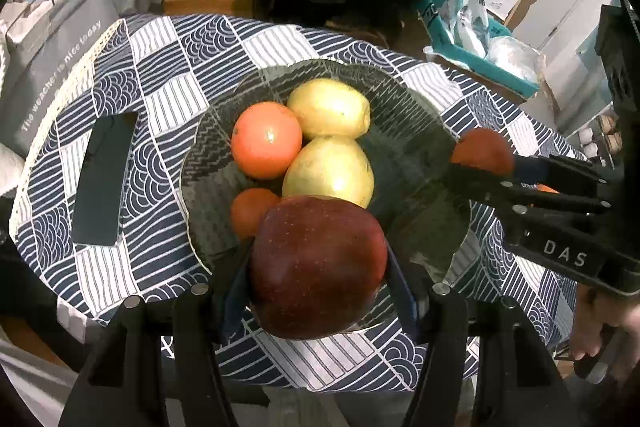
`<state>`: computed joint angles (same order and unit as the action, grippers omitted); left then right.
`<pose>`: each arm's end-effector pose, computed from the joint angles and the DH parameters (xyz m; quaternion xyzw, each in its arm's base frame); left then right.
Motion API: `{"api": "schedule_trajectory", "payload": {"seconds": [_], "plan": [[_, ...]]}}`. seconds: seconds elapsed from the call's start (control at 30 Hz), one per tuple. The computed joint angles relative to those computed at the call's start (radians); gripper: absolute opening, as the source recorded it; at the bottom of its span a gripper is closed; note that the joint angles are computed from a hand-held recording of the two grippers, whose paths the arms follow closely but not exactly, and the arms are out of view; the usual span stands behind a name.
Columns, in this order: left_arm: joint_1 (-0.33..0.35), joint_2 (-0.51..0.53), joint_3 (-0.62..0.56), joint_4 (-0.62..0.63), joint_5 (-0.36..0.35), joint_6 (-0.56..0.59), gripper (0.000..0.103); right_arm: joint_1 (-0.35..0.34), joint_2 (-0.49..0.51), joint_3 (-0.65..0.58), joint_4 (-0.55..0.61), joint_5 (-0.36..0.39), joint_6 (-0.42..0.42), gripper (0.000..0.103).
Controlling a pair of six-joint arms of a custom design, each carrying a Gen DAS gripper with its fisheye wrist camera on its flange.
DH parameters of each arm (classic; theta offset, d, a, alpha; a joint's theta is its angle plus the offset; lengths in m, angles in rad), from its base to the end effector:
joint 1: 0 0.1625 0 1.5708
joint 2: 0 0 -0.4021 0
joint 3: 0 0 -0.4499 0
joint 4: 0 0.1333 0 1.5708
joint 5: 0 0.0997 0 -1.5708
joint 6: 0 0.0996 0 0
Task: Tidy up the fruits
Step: 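Carry the red apple with the left tool while the right tool carries the tangerine to the bowl, then open the right tool to drop the tangerine into the bowl while the left tool releases the apple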
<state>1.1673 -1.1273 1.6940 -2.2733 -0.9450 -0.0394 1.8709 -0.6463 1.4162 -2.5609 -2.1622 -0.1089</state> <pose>-0.0836 -0.6839 0.2177 0.1513 0.9373 -0.1304 0.2854 0.2988 -0.7024 0.0326 0.1617 -0.9375 0.1323 0.2783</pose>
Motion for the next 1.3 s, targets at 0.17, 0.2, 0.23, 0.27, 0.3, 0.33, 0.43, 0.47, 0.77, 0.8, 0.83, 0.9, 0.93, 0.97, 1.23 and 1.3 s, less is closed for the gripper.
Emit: {"api": "schedule_trajectory", "payload": {"seconds": [0.17,0.2,0.23,0.27,0.3,0.33,0.43,0.47,0.77,0.8,0.83,0.9,0.93,0.97,1.23,1.3], "plan": [[0.007,0.013,-0.005,0.021,0.009,-0.009,0.063,-0.003,0.016,-0.010,0.025,0.001,0.001,0.046],[0.009,0.017,-0.006,0.026,0.012,-0.010,0.063,-0.004,0.019,-0.012,0.030,0.001,0.001,0.046],[0.010,0.021,-0.008,0.033,0.017,-0.014,0.063,-0.004,0.022,-0.014,0.034,0.001,0.003,0.046],[0.012,0.023,-0.010,0.038,0.020,-0.017,0.063,-0.005,0.023,-0.014,0.037,0.000,0.005,0.046],[0.014,0.025,-0.011,0.043,0.021,-0.020,0.063,-0.005,0.025,-0.014,0.041,0.000,0.006,0.046],[0.014,0.025,-0.011,0.042,0.021,-0.021,0.063,-0.006,0.026,-0.015,0.044,0.001,0.006,0.046],[0.016,0.027,-0.017,0.052,0.019,-0.028,0.063,-0.008,0.029,-0.019,0.058,0.007,0.012,0.046],[0.016,0.029,-0.020,0.059,0.016,-0.030,0.063,-0.009,0.029,-0.019,0.058,0.008,0.012,0.046],[0.012,0.027,-0.020,0.063,0.028,-0.034,0.074,-0.016,0.024,-0.017,0.059,0.024,0.035,0.047],[0.011,0.025,-0.019,0.059,0.025,-0.031,0.076,-0.016,0.025,-0.019,0.062,0.023,0.039,0.047],[0.011,0.025,-0.019,0.057,0.027,-0.030,0.077,-0.016,0.025,-0.020,0.065,0.021,0.042,0.047],[0.010,0.027,-0.020,0.064,0.031,-0.029,0.077,-0.015,0.025,-0.019,0.067,0.020,0.045,0.050],[0.009,0.027,-0.021,0.068,0.033,-0.031,0.077,-0.014,0.023,-0.017,0.062,0.021,0.044,0.052],[0.008,0.026,-0.020,0.067,0.033,-0.031,0.077,-0.013,0.020,-0.012,0.049,0.025,0.040,0.056],[-0.013,0.009,-0.004,0.033,0.042,-0.002,0.080,0.003,0.000,0.001,-0.010,0.021,0.023,0.064],[-0.019,0.006,-0.002,0.028,0.038,-0.001,0.080,0.005,-0.011,0.011,-0.025,0.017,0.025,0.064]]}}
